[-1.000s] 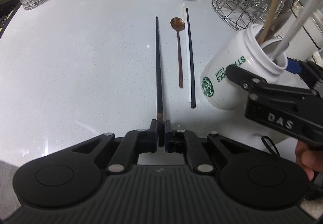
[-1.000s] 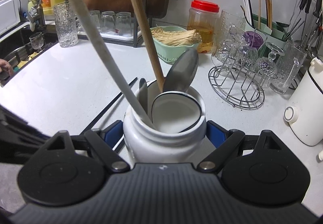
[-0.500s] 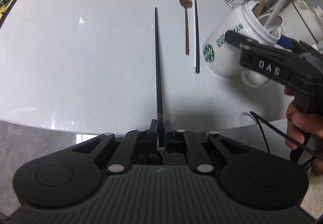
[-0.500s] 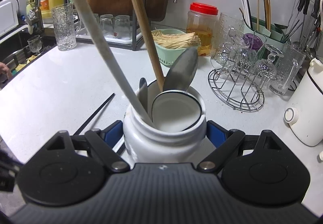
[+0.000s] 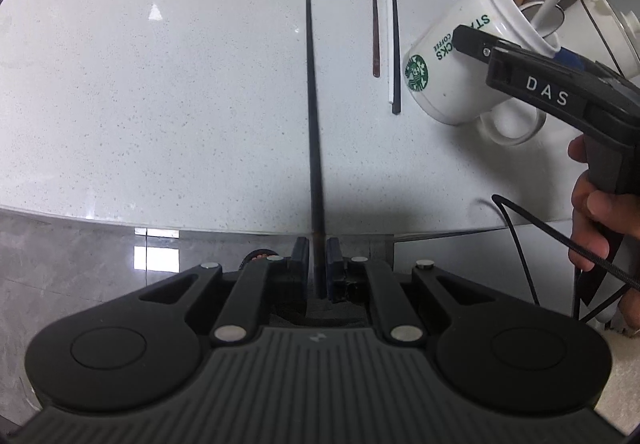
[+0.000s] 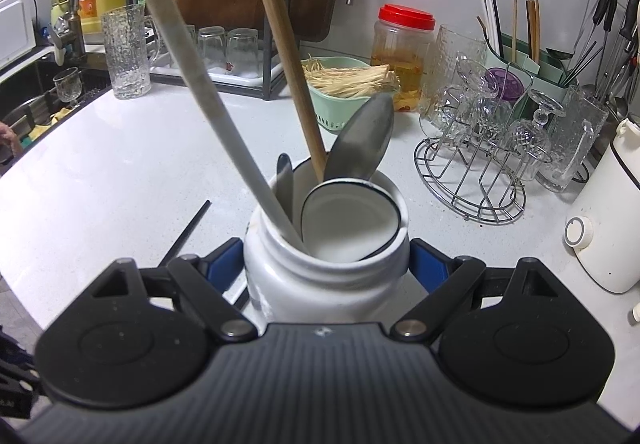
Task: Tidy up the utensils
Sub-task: 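Lift the black chopstick with the left gripper toward the mug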
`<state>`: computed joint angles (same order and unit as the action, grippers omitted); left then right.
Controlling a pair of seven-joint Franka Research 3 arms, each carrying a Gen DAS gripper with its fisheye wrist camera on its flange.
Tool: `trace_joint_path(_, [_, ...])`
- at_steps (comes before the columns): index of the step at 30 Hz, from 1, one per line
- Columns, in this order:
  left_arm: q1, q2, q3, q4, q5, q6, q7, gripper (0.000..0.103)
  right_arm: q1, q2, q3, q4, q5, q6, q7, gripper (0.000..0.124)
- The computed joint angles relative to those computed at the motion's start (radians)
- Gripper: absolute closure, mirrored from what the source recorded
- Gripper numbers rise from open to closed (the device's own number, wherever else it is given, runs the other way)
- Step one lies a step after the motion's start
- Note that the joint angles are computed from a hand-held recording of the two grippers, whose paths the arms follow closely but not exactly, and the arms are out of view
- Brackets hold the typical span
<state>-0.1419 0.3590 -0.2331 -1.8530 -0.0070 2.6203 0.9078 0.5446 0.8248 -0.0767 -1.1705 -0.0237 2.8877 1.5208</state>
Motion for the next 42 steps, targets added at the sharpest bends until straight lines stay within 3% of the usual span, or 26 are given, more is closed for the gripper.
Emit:
trace_joint_path(2, [0.011,0.006,-0.008,-0.003,-0.025,0.008,0.006,0.084,-0.002,-0.002,0.003,-0.001,0.002,-0.002,-0.003,0.033])
trace_joint_path(4, [0.020,0.005,-0.015,-0.012,-0.047,0.018,0.012,0.068,-0.007,-0.004,0.010,-0.005,0.007,0.000,-0.008,0.033])
trace_joint_path(11, [0.045,0.025,-0.045,-0.005,-0.119,0.017,0.072,0.067,-0.025,-0.007,0.036,-0.012,0.034,0.012,-0.032,0.033])
trace_joint_path(15, [0.044,0.049,-0.042,0.009,-0.134,-0.004,0.087,0.070,-0.024,-0.018,0.036,-0.033,0.045,0.011,-0.035,0.032])
trace_joint_path(17, [0.027,0.048,-0.026,0.004,-0.103,0.007,0.075,0.076,-0.019,-0.024,0.030,-0.047,0.043,0.015,-0.035,0.031])
trace_joint_path(19, [0.010,0.047,-0.008,0.008,-0.065,0.003,0.047,0.090,-0.017,-0.029,0.029,-0.060,0.043,0.025,-0.037,0.030])
trace_joint_path(21, [-0.001,0.039,0.003,0.005,-0.032,0.011,0.030,0.095,-0.019,-0.028,0.032,-0.060,0.047,0.030,-0.039,0.029])
trace_joint_path(30, [-0.053,-0.054,0.054,-0.019,0.167,-0.003,-0.092,0.095,-0.019,-0.006,0.032,-0.033,0.052,0.020,-0.038,0.029])
trace_joint_path(42, [-0.071,-0.115,0.071,0.109,0.356,-0.148,-0.158,0.095,-0.068,0.035,0.104,0.003,0.118,0.073,-0.110,0.030])
